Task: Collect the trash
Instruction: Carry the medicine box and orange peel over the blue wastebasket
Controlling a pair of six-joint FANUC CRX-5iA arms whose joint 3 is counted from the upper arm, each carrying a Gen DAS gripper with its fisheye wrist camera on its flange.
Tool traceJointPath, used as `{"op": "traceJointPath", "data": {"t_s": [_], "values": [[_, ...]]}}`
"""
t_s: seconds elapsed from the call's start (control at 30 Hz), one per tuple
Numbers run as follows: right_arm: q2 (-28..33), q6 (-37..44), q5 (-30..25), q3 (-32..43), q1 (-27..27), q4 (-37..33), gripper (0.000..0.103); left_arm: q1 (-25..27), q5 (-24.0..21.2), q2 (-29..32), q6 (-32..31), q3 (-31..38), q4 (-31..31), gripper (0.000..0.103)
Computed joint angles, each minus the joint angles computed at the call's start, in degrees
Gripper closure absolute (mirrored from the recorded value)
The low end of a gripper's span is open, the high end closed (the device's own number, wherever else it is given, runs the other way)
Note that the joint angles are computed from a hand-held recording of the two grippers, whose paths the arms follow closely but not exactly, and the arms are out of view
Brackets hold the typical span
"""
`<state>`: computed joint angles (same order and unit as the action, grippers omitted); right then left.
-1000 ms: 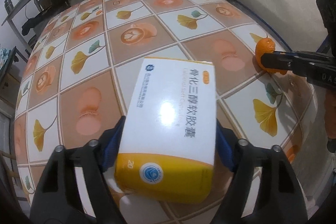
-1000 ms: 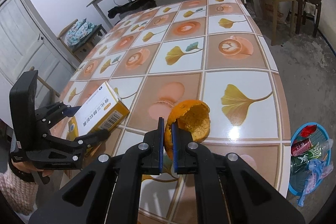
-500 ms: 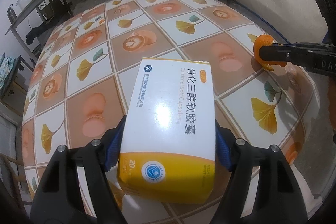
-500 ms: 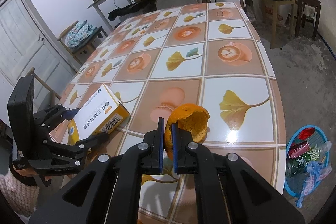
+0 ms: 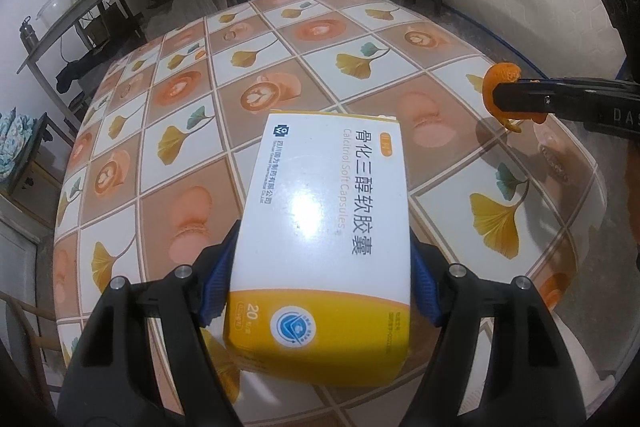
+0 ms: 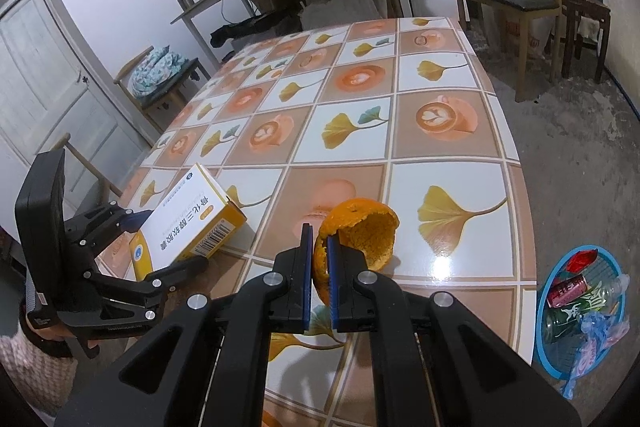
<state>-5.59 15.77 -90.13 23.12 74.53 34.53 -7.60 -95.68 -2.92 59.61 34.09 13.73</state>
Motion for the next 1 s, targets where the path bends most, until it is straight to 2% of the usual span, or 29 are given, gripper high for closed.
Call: {"op": "traceJointPath", "data": {"t_s": [0.37,0.6,0.7,0.8,0.93,1.0], "values": [[-1.95,-1.78,0.35,-1.61,2.12,3.33,0.096,-1.51,-0.40,0.00,1.42,2.05,-0.98,0.034],[-5.21,-6.72,-4.81,-3.64,7.33,11.96,0.096,-2.86,-1.26,1.92,2.62,5.70,2.59,0.034],[-6.63,-9.29,-11.34,-4.04,11.36,17.84,0.096,-4.19,-1.80,4.43,3.31,9.07,6.54,0.034],[-8.27,-12.60,-21.12,-4.43,17.55,24.68,0.096,-6.44,-2.27,7.30,4.18,13.00,8.70,0.034],[-10.89,-18.73,-34.65,-6.62,27.18,31.72,0.096,-11.38,-5.00,14.23,6.56,22.37,11.44,0.034],[-12.68,-23.80,-41.77,-8.58,33.31,34.02,0.096,-14.52,-8.59,19.85,8.93,30.45,12.50,0.034]]}}
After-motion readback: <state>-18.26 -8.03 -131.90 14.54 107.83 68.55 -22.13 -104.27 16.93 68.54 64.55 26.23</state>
